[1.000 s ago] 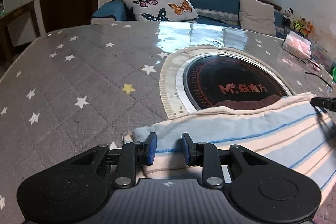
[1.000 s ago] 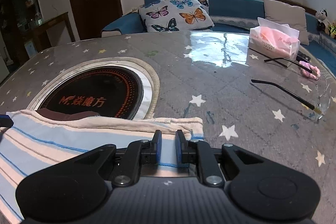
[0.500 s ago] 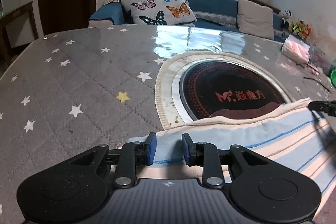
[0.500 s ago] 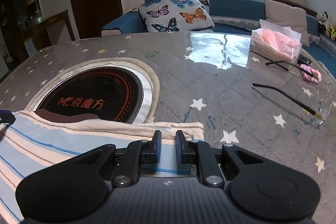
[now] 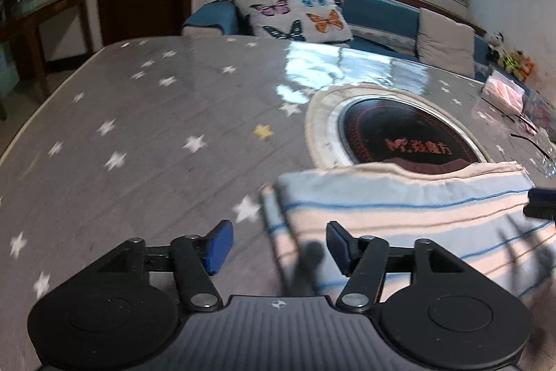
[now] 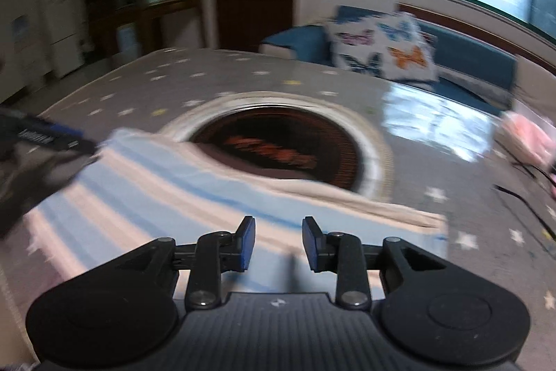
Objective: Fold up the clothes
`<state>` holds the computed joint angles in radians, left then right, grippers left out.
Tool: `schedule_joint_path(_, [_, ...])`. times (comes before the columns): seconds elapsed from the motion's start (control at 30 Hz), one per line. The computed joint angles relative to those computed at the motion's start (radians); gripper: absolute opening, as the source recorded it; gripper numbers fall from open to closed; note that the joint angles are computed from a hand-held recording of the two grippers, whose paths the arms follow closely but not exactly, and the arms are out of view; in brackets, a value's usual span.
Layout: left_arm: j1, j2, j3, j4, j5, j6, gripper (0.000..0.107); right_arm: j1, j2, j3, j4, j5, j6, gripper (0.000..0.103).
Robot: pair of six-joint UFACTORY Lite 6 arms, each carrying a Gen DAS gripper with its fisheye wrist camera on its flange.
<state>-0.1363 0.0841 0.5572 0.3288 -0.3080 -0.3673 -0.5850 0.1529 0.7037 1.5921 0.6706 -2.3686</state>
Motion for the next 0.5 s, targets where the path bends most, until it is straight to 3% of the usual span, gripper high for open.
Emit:
schedule_joint_path(0.23, [0.078, -0.126, -0.149, 0.113, -0.029, -0.070, 0.072, 0.243, -0.204, -0.217, -0.022, -0.007, -0.020, 0.031])
schedule_joint_path(0.5, [0.184, -0.227, -0.238, 0.280, -0.057, -0.195, 0.075, 0.643, -0.263, -0.311, 0.255, -0.146, -0.184, 0.030])
